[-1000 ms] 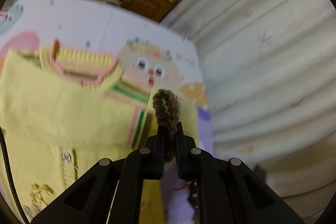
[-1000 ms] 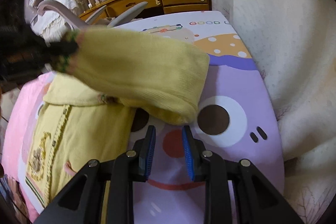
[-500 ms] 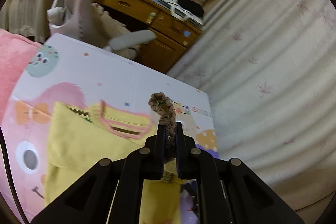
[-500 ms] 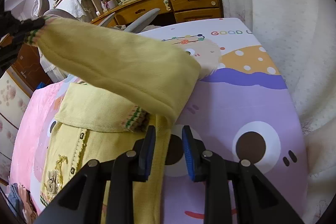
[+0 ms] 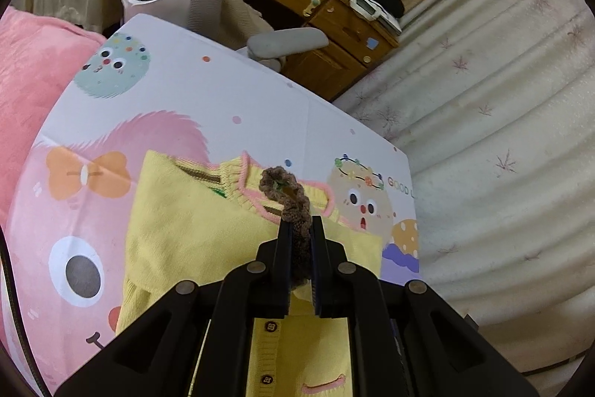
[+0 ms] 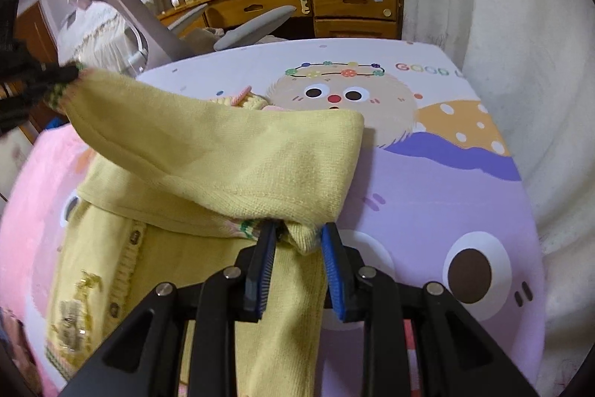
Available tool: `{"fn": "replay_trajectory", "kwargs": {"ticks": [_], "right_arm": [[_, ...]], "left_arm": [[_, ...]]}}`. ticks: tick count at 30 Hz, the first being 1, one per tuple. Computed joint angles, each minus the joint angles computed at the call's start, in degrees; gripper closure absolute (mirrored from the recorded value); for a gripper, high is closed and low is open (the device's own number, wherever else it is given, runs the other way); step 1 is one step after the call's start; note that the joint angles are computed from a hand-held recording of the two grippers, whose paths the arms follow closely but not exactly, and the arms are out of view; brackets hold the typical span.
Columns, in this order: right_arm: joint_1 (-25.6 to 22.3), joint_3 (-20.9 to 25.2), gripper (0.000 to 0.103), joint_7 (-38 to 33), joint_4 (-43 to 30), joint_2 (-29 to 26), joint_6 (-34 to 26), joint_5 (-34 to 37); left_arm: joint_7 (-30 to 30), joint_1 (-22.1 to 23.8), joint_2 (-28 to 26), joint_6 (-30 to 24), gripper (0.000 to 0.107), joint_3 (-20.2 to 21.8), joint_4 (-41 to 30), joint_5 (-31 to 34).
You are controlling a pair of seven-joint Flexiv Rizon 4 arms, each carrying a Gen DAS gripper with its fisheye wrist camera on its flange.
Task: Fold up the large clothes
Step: 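Lift the cuff with the left gripper and lay the sleeve along the body, then open the left gripper and release the cuff on the cardigan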
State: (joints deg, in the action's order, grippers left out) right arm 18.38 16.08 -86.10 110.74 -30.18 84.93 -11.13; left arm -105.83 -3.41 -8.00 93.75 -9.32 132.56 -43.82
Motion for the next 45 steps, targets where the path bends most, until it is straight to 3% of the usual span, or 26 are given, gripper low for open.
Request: {"fn": "replay_trajectory", "kwargs": {"ticks": [1, 3, 7, 9, 11, 14, 16, 20, 24, 28, 31, 35, 39, 41, 43, 45], "right_arm": [[1.10, -1.32, 0.077, 0.85, 0.16, 0.08, 0.44, -0.34], [5.07, -6.39, 0.077, 4.52, 1.12, 0.62, 2.28, -1.76], [6.92, -9.47, 0.077, 9.36, 1.20, 0.73, 3.43, -3.01], [4.91, -7.45, 0.077, 9.26, 0.45, 0.24, 1.92, -3.32], [3.78, -6.22, 0.077, 8.62, 0.14, -0.07, 0.82, -3.78], [4.39, -6.98, 0.087, 7.82, 1.40, 0.23, 1.92, -5.44], [5.52, -8.23, 0.090, 7.90, 2.27, 0.59, 2.72, -6.51], [8.15, -11.56, 0.091, 9.39, 3.46, 0.82, 4.36, -8.58], [9.29, -13.08, 0.091, 10.33, 3.85, 0.94, 4.74, -9.83], [10.71, -14.69, 0.090, 11.67, 4.63, 1.66, 5.18, -11.01], [11.38, -15.43, 0.090, 12.00, 4.89, 1.64, 5.65, -11.91], [13.20, -17.35, 0.090, 13.01, 5.26, 1.99, 5.23, -13.36], [10.50, -14.13, 0.088, 12.55, 4.59, 2.20, 2.86, -13.10], [7.53, -10.65, 0.088, 11.02, 4.16, 2.49, 1.46, -11.93], [5.00, -7.65, 0.088, 9.23, 4.12, 3.18, 0.49, -10.58], [3.42, -5.78, 0.088, 7.87, 4.07, 3.91, -0.21, -9.18]], "left_arm": [[2.84, 0.82, 0.02, 0.48, 0.101, -1.77, -0.06, -2.82], [3.01, 0.81, -0.05, 0.02, 0.101, -1.51, -0.81, -2.13], [1.34, -0.53, 0.11, -1.11, 0.101, 1.67, -1.56, 1.36], [-2.87, -2.09, 0.16, -3.31, 0.101, 5.75, -1.88, 7.51], [-4.26, -1.79, 0.17, -4.72, 0.101, 6.36, -1.29, 9.15], [-8.75, -2.11, -0.64, -7.63, 0.101, 9.08, -0.52, 15.04], [-9.97, -1.47, -1.20, -8.33, 0.101, 8.86, 0.66, 15.74], [-6.82, 1.31, -2.36, -5.61, 0.101, 3.81, 4.47, 8.96], [-5.18, 2.36, -3.42, -3.89, 0.101, 1.47, 5.92, 6.72], [-6.59, 1.37, -3.20, -2.55, 0.101, 2.98, 5.76, 9.24], [-11.30, -1.75, -3.30, -3.37, 0.101, 8.61, 4.32, 16.31], [-12.32, 0.13, -3.57, -4.89, 0.100, 7.80, 4.28, 17.83], [-11.17, 2.13, -4.79, -5.81, 0.096, 5.51, 4.58, 16.55], [-8.68, 4.49, -4.45, -4.56, 0.093, 1.98, 5.65, 13.29], [-4.30, 6.10, -3.62, -4.95, 0.081, -1.21, 6.40, 7.95], [-6.89, 4.29, -2.36, -7.49, 0.067, 2.31, 5.68, 12.42]]}}
